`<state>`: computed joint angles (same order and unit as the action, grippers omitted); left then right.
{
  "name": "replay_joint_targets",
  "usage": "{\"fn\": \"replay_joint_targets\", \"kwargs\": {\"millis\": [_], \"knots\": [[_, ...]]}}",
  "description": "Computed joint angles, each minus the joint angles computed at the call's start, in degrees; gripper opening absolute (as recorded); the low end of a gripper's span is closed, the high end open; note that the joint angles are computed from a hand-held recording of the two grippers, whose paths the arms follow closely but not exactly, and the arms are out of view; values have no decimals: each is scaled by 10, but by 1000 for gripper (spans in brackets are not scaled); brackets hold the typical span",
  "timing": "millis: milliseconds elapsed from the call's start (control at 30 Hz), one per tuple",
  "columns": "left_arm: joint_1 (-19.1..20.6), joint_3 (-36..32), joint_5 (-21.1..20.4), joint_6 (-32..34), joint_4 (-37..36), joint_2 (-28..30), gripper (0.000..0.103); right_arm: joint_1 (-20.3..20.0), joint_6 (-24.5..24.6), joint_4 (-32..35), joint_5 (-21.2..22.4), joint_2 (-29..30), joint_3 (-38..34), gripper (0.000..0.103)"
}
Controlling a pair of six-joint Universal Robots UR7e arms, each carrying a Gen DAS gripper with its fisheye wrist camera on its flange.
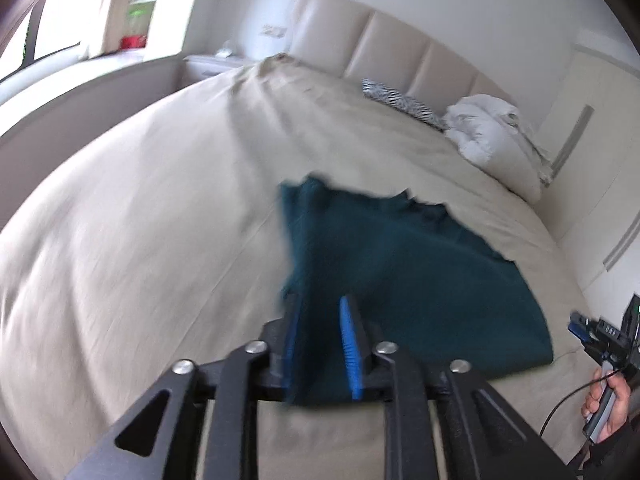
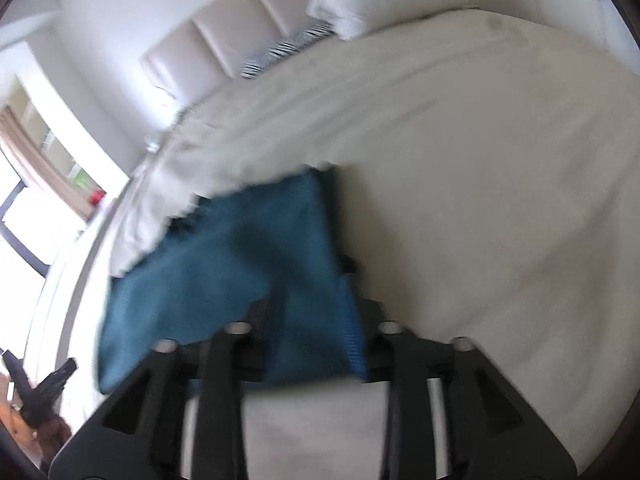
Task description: Fold small clothes
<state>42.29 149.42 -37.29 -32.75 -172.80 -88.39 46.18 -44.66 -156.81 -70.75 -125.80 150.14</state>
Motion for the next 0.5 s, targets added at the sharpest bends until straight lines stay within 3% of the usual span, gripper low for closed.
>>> {"fn": "replay_joint_targets", "kwargs": {"millis": [33, 133, 200, 267, 300, 367, 500], "knots": [[12, -25, -13, 31, -17, 28, 35, 33, 16, -7, 1, 23, -3, 63], [46, -103, -24, 142, -84, 127, 42, 135, 56, -29, -24, 118, -21, 63], [73, -163, 4, 154, -39, 169, 45, 195, 78, -78, -51, 184, -26, 63], [90, -178, 14, 148, -57, 175, 46, 245, 110, -133, -92, 239, -29, 63], [101, -176, -3, 151, -77, 169, 50, 247, 113, -133, -85, 246, -29, 63], [109, -164, 11, 150, -91, 164, 59, 238, 106, -134, -68, 249, -25, 63], [138, -156, -26, 136, -57, 163, 60, 207, 117, -119, -56, 278, -30, 63]]}}
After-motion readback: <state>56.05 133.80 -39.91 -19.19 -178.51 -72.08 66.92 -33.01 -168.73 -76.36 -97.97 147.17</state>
